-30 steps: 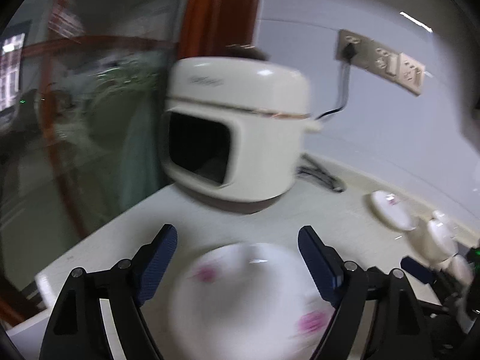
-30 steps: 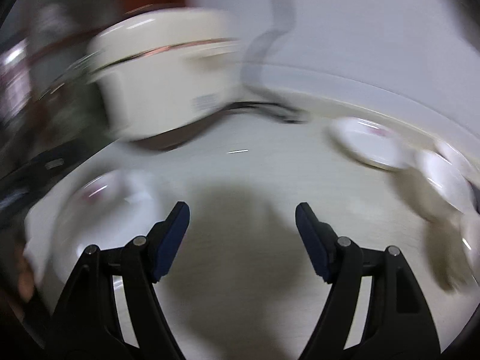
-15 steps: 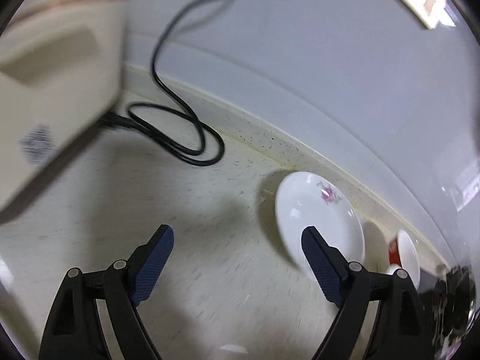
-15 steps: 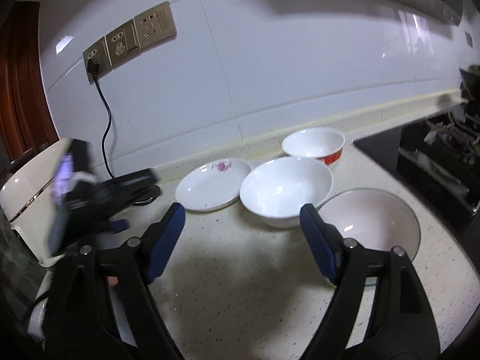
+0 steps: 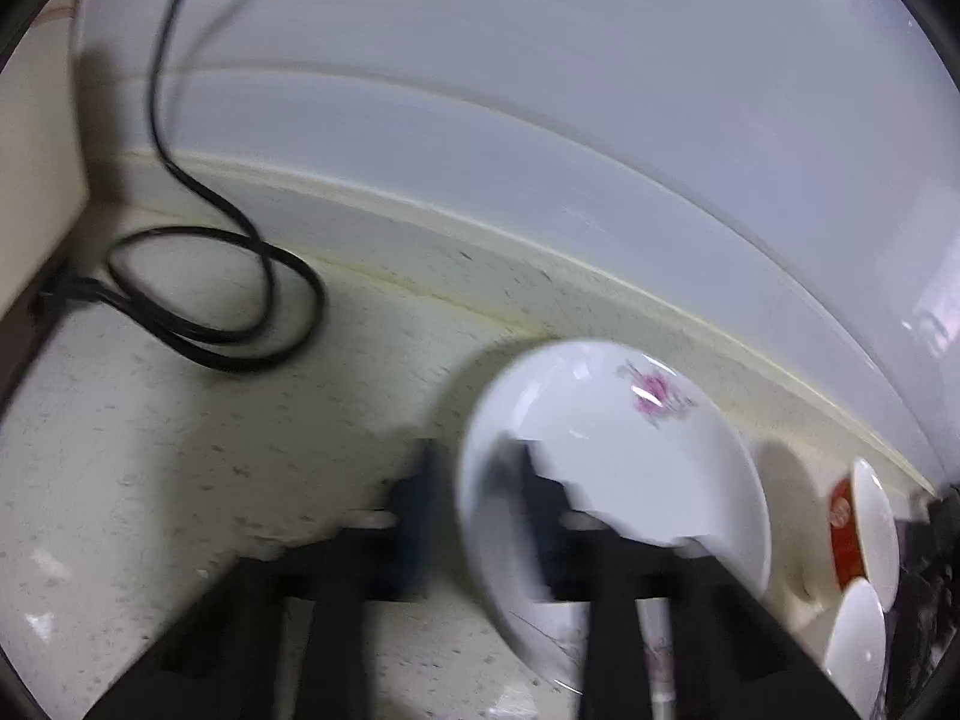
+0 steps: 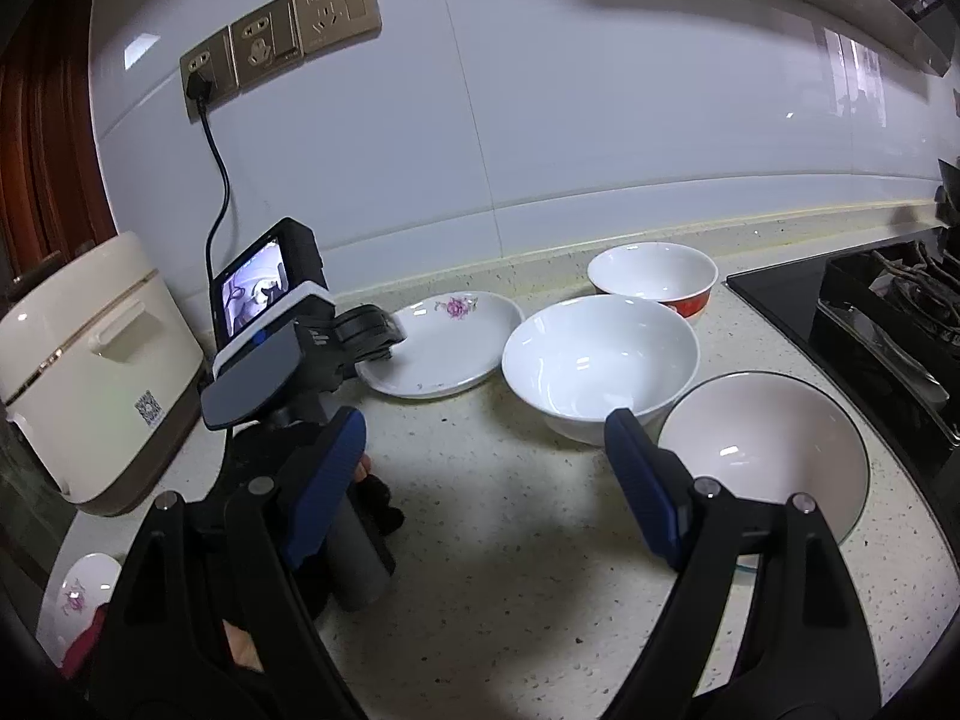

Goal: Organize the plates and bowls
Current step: 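Grasp a small flower plate with the left gripper while the right grasps another oval plate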

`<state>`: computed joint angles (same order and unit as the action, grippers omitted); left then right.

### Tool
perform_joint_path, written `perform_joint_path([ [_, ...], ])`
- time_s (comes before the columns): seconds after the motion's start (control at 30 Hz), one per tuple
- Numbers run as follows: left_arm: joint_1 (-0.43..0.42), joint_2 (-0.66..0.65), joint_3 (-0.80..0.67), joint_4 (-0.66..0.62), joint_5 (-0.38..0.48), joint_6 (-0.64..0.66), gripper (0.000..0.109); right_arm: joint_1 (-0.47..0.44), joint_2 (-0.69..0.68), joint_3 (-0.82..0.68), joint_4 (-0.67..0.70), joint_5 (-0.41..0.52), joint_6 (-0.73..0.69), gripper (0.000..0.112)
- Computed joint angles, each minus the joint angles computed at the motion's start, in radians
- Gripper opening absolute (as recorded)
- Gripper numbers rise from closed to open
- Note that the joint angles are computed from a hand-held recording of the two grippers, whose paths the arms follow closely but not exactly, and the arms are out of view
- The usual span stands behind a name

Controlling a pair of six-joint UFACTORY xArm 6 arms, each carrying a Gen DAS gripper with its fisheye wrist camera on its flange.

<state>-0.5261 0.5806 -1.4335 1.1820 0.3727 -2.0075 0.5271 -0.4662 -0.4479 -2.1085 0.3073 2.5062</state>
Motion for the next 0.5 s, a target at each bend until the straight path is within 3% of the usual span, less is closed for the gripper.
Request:
perform_joint_path([
  [0.13, -0.018, -0.050, 0.053, 0.047, 0.040, -0.040, 0.010, 0.009, 0.021, -0.002, 0.022, 0.020, -0.033, 0.084],
  [0.3, -0.056, -0.187, 0.234, 0.089, 0.089, -0.134, 0.012, 0.047, 0.052, -0.016, 0.039, 0.047, -0.097, 0.084],
  [0.5, -0.066, -0.358, 0.457, 0.177, 0.070, -0.304, 0.010, 0.069, 0.082, -0.031, 0.038, 0.037, -0.131, 0.084],
])
